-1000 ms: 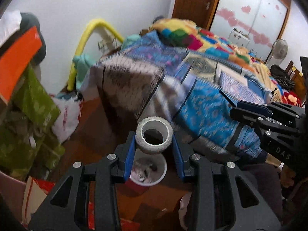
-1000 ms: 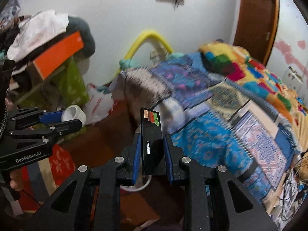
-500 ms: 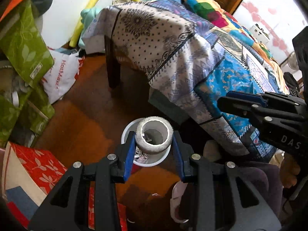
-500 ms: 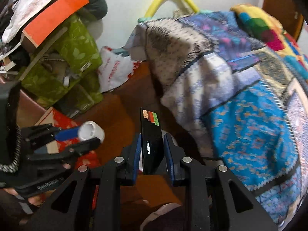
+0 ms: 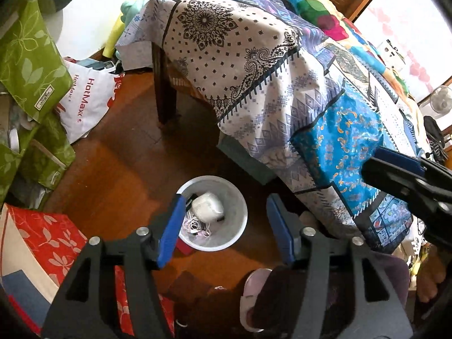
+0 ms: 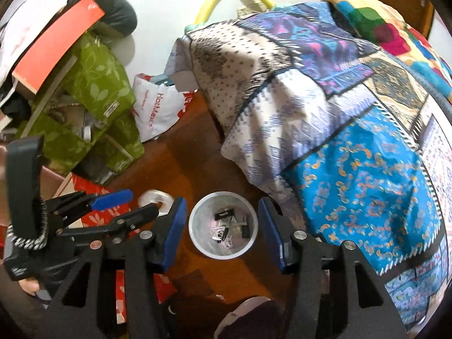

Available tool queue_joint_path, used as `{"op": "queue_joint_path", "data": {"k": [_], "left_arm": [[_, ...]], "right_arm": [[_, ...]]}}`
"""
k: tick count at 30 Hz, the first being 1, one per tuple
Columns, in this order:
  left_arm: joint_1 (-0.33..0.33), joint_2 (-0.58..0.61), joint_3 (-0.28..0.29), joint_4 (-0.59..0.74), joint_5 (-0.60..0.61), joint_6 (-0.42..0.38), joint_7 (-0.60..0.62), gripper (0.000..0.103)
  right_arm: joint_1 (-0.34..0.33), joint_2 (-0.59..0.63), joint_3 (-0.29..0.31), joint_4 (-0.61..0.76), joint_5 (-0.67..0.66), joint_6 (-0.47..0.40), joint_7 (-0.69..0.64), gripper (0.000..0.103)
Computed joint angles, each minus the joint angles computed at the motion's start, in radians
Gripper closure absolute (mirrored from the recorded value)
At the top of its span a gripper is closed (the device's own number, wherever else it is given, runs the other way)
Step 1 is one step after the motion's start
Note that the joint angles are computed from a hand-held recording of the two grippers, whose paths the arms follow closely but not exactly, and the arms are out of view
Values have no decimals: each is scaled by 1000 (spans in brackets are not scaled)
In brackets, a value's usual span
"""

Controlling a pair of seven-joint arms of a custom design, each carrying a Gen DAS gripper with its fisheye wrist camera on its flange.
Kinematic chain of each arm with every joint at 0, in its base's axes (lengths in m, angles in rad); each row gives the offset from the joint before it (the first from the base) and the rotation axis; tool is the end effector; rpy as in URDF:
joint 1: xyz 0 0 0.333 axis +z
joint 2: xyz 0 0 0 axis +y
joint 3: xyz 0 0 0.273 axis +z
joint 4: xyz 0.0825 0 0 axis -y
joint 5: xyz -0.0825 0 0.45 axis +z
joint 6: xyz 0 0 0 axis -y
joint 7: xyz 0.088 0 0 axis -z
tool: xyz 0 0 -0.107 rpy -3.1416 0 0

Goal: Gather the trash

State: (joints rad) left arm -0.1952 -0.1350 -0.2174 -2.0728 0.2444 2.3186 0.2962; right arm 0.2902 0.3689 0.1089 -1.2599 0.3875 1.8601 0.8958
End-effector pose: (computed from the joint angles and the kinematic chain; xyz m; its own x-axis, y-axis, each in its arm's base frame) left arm 0.5657 -0.2455 0.4622 0.6063 -0.7529 0.2559 -0.6711 -0.6571 -0.3433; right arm 0.6754 0.3020 0.5384 0.8450 -0.4982 -0.1941 -0.5307 -0.7369 -0.4188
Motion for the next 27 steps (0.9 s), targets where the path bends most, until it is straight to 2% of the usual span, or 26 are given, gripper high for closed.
{"op": "queue_joint_path", "data": {"k": [4,8,16,21,27], "left_arm": [[-6,0,-8,22,14,-10,-3,44],[-21,-15,-33,70,95,-68,-19,44],[-71,-68,-106,182,321,-177,-54,44],[-102,-102,-159,234,467,-194,-70,44],[-136,-131,-235,271,664,-199,-117,44]], "right_arm": [[-17,-55,-10,-53,11,35,-6,54],[-40,-156,-22,-160,42,89,-23,54],[-71,-429,-63,-425,141,240,-77,54],[-72,-606,-95,-585,181,376,-79,54],[-65,-793,-150,-733,250,472,-71,54]]}}
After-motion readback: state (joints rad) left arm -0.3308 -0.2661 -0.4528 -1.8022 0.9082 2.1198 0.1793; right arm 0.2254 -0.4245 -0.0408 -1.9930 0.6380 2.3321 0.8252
